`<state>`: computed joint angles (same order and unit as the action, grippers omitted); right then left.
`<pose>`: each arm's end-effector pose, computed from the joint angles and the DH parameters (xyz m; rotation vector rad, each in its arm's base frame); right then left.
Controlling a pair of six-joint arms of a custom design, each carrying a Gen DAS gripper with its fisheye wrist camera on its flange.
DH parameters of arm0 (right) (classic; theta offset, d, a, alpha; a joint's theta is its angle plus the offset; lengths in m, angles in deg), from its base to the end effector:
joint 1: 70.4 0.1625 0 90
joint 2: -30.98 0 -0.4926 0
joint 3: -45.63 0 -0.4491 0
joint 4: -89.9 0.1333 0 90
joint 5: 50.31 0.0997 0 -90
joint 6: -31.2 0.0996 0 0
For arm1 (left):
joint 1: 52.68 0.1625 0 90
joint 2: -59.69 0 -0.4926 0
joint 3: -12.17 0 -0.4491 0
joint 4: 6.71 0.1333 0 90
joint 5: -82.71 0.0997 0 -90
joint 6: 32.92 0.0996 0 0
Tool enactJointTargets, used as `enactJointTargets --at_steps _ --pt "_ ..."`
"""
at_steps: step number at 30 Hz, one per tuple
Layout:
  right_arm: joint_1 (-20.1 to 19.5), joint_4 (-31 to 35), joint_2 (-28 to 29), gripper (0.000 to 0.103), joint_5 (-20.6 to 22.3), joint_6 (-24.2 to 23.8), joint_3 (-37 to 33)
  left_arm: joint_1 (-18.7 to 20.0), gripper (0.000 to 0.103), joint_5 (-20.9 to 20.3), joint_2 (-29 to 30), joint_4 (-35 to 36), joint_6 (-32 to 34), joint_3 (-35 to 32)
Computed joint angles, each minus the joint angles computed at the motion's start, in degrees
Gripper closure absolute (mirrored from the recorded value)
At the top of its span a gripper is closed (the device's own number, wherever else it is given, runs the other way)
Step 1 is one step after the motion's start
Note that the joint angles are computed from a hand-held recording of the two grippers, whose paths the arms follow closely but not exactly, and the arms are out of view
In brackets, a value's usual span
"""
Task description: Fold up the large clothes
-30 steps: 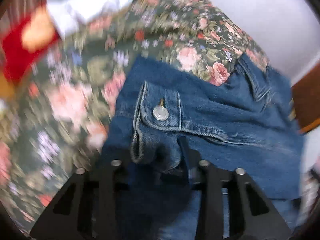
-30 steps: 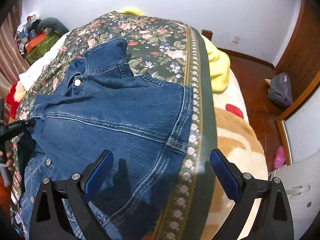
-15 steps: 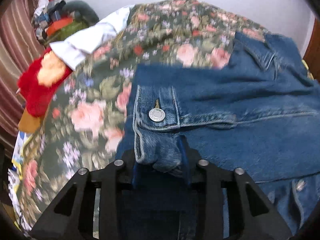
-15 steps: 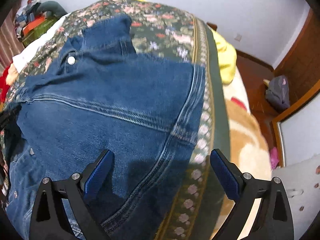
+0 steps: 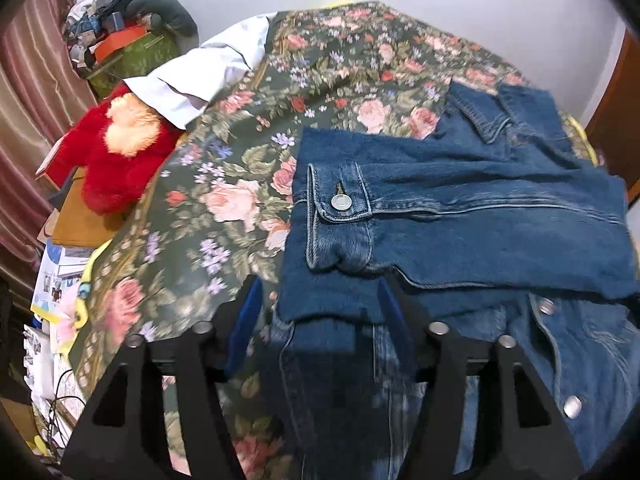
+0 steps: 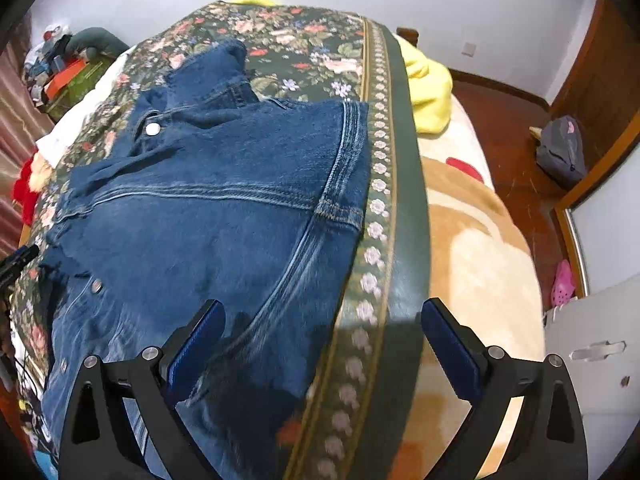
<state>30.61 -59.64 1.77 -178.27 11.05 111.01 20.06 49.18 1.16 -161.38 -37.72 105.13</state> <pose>0.2455 -0.8846 0.1053 0.4839 -2.3761 0.4324 -0.0134 -0.7722 0.3314 -0.0767 2.1684 -0.7901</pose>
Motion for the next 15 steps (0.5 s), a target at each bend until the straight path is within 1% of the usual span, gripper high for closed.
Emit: enactJointTargets --at_steps 2,6,10,12,15 --pt "0.6 -2.5 -1.8 0.005 0.6 -1.0 2.9 -0.7 0.036 0.0 -1.9 -0.4 -0.7 1.9" --pt "1.8 -7.7 -5.2 0.005 1.7 -3.0 8.3 -1.7 0.034 -0.7 -5.4 -1.8 -1.9 5.7" --pt "2.9 -12.8 -8.2 0.005 2.5 -4.5 13.6 -2.1 0.033 -2.2 -8.8 -0.8 -4.5 9.3" --pt "3.0 -14.3 -9.4 0.005 2.8 -4.4 15.8 -2.0 0.032 -3.5 -10.5 0.4 -6.2 11.1" --pt "2.8 -14.9 -11.1 0.005 3.2 -2.2 19.4 -1.2 0.032 -6.5 -12.8 2.1 -9.6 13.8"
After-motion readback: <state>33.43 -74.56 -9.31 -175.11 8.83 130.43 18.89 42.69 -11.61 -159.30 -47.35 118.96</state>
